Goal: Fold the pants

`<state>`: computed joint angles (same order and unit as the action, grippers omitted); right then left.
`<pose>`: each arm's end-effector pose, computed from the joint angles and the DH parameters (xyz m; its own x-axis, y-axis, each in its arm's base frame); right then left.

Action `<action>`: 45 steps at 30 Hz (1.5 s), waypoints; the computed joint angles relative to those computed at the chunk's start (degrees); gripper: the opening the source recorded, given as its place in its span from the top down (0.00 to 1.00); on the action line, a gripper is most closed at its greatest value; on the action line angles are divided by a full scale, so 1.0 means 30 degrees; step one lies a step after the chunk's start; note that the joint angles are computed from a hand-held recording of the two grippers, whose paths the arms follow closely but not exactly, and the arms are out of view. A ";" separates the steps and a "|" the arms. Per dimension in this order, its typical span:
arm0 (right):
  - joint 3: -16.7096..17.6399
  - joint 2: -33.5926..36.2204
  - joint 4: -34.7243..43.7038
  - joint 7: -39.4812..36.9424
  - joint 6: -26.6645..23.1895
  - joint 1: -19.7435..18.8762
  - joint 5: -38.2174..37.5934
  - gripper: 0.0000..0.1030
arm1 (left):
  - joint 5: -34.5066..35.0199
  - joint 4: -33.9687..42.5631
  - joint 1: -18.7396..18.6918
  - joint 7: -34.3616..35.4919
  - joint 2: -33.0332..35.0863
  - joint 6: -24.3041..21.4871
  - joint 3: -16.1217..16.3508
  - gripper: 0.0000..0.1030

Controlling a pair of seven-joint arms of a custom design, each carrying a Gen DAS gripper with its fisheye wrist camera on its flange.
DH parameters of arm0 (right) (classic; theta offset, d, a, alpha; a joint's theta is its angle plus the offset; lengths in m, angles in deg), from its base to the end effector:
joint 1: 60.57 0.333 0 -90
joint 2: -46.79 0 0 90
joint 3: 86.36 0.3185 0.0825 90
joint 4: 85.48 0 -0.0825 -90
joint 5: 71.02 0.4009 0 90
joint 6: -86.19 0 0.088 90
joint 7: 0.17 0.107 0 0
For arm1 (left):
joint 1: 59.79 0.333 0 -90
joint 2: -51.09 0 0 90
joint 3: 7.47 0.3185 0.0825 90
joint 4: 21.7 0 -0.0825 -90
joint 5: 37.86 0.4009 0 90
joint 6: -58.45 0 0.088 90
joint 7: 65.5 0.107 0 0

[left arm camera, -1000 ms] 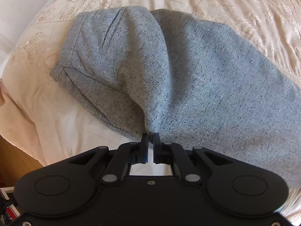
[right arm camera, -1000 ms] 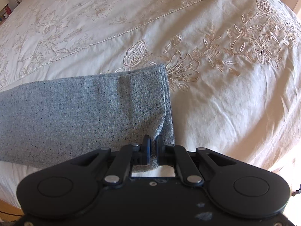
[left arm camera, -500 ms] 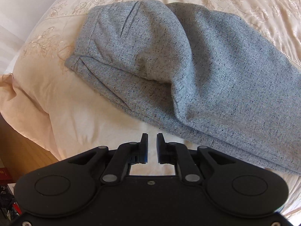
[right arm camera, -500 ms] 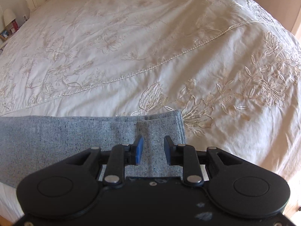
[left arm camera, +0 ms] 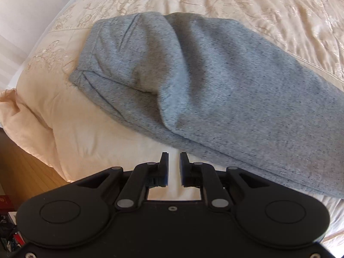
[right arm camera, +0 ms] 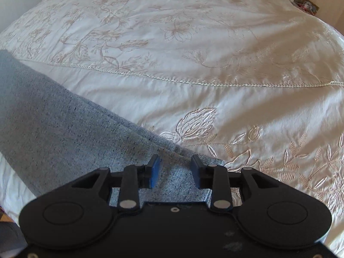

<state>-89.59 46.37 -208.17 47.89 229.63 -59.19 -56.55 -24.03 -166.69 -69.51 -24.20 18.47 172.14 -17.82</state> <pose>0.5834 -0.0206 0.4396 0.4871 -0.8706 0.0695 -0.7884 -0.4725 -0.3940 0.3726 -0.1220 0.4641 0.4309 -0.8776 -0.2102 -0.8939 -0.3832 -0.2325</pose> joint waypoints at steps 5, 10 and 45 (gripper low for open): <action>-0.0063 0.0947 0.1211 -0.4490 -0.1132 -0.0144 0.0000 0.66 | -0.0768 0.1286 -0.1107 0.0741 0.1872 0.1528 -0.0475 0.81; -0.0054 0.2286 0.3460 -0.6635 -0.4651 -0.0422 -0.0105 0.66 | -0.1334 0.3025 -0.1899 0.1224 0.4201 0.2283 -0.1009 0.80; 0.2768 -0.3376 -0.2932 0.3424 0.0845 0.4323 0.3020 0.70 | 0.2757 -0.2109 0.2423 0.5885 -0.2694 0.1070 0.2181 0.57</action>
<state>-81.28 36.24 -216.97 58.16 232.17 -46.22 -47.49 -15.76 -173.01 -62.24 -6.54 10.39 175.35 -11.27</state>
